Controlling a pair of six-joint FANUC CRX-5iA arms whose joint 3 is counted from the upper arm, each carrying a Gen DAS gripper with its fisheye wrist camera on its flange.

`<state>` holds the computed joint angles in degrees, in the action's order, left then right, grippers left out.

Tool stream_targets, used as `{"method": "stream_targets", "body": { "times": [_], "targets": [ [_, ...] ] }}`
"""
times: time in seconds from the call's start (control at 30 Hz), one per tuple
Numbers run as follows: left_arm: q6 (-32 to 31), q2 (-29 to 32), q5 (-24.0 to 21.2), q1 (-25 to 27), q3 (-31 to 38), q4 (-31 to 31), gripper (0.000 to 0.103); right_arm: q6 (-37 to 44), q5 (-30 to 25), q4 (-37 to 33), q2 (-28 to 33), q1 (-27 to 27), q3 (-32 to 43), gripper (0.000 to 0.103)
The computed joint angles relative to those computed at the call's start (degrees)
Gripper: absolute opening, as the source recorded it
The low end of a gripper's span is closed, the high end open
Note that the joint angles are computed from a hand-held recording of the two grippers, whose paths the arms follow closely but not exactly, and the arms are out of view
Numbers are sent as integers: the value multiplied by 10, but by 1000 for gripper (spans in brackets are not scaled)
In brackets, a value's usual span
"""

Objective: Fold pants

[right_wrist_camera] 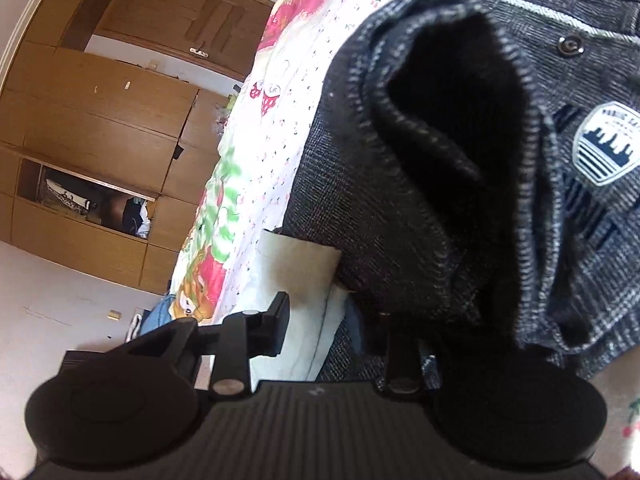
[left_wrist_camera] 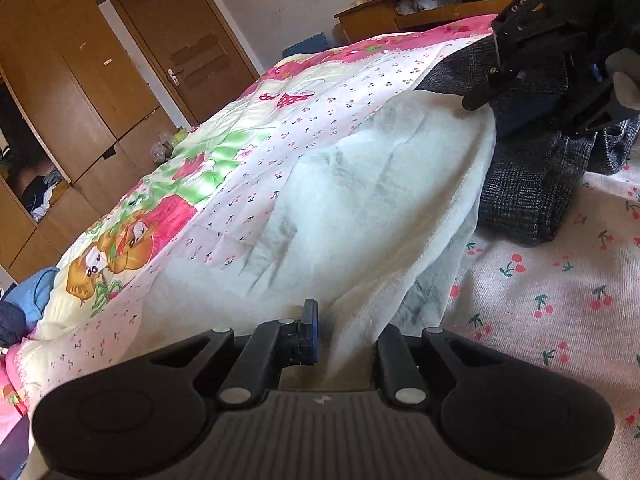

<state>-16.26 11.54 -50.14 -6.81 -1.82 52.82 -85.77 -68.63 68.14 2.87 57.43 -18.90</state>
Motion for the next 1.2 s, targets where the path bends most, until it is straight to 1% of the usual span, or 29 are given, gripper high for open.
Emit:
{"method": "stream_targets", "body": {
  "times": [0.13,0.2,0.23,0.3,0.4,0.5,0.6,0.67,0.73,0.77,0.83,0.93,0.97,1.03,1.1,1.13,1.2],
  "targets": [
    [27,12,-7,6,18,-6,27,-75,-7,46,-10,10,-33,32],
    [42,20,-9,8,30,-13,27,-97,-12,62,-14,15,-44,33],
    [38,20,-5,8,30,-12,27,-93,-11,62,-14,15,-44,33],
    [10,16,6,9,21,-5,26,-75,-8,54,-12,13,-36,35],
    [-22,10,9,12,10,0,26,-49,-3,37,-4,6,-20,37],
    [-33,7,11,12,4,4,26,-33,2,25,5,-5,-6,38],
    [-16,10,4,14,10,1,26,-12,24,19,12,-19,3,42],
    [-11,12,-1,17,14,1,26,-25,21,24,11,-18,-2,43],
    [-16,12,-6,20,14,3,26,-66,3,39,6,-10,-17,40],
    [-21,13,-8,21,13,6,26,-71,-8,37,5,-5,-18,40],
    [-23,15,-11,22,14,10,26,-21,-24,-2,8,7,3,36],
    [-21,18,-13,23,14,15,26,80,-42,-53,27,7,50,35],
    [-19,19,-14,23,14,16,26,93,-46,-62,32,6,60,35],
    [-16,20,-17,24,15,19,26,77,-43,-49,33,4,54,40],
    [-20,21,-17,24,13,24,26,33,-21,-21,30,-6,36,41],
    [-20,21,-17,24,12,25,26,3,-8,4,27,-12,21,44],
    [-15,21,-18,25,13,24,26,-44,11,45,29,-29,4,44]
  ]
}}
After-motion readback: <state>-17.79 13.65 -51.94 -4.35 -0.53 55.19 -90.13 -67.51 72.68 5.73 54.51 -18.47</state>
